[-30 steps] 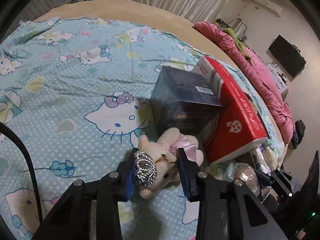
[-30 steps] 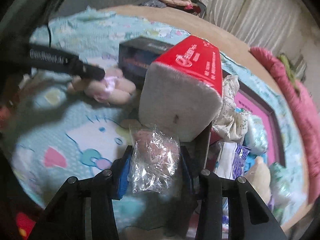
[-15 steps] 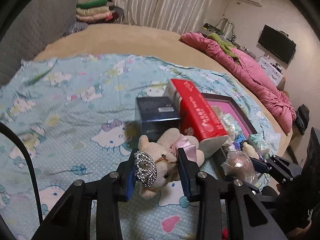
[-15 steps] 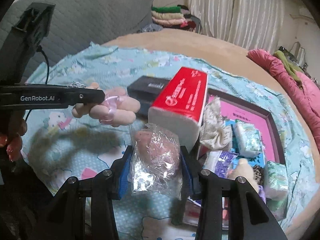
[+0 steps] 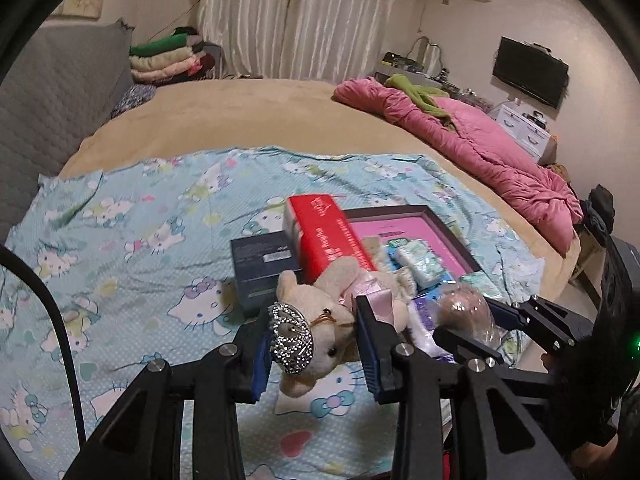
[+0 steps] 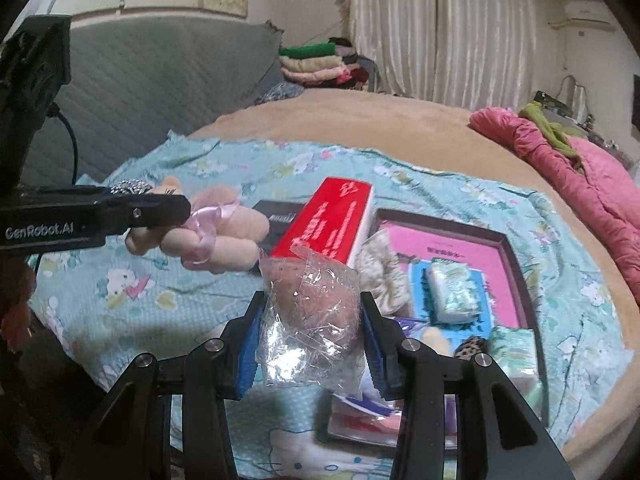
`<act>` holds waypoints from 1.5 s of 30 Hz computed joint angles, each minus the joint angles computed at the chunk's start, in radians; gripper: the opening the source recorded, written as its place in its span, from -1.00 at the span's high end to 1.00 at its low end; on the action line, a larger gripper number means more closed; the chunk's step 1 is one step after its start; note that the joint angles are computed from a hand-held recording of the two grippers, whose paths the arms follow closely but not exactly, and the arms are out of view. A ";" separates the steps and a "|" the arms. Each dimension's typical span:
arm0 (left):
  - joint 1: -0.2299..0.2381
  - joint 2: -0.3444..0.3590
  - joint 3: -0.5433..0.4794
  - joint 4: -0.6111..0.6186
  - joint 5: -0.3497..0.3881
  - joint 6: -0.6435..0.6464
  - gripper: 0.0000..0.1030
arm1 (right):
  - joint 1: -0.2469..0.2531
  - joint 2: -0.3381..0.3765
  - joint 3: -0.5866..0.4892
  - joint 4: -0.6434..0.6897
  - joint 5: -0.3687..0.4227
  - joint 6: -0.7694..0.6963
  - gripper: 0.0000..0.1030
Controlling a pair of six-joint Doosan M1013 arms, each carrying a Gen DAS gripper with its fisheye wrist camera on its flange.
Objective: Organize soft objects
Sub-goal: 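Carry the bunny plush and clear bag over the pink tray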
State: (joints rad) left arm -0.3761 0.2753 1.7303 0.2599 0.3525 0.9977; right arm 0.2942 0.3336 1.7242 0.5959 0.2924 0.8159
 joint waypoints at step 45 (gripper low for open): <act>-0.092 0.273 -0.348 -0.179 0.232 0.275 0.27 | -0.158 -0.013 0.007 0.076 -0.073 0.102 0.11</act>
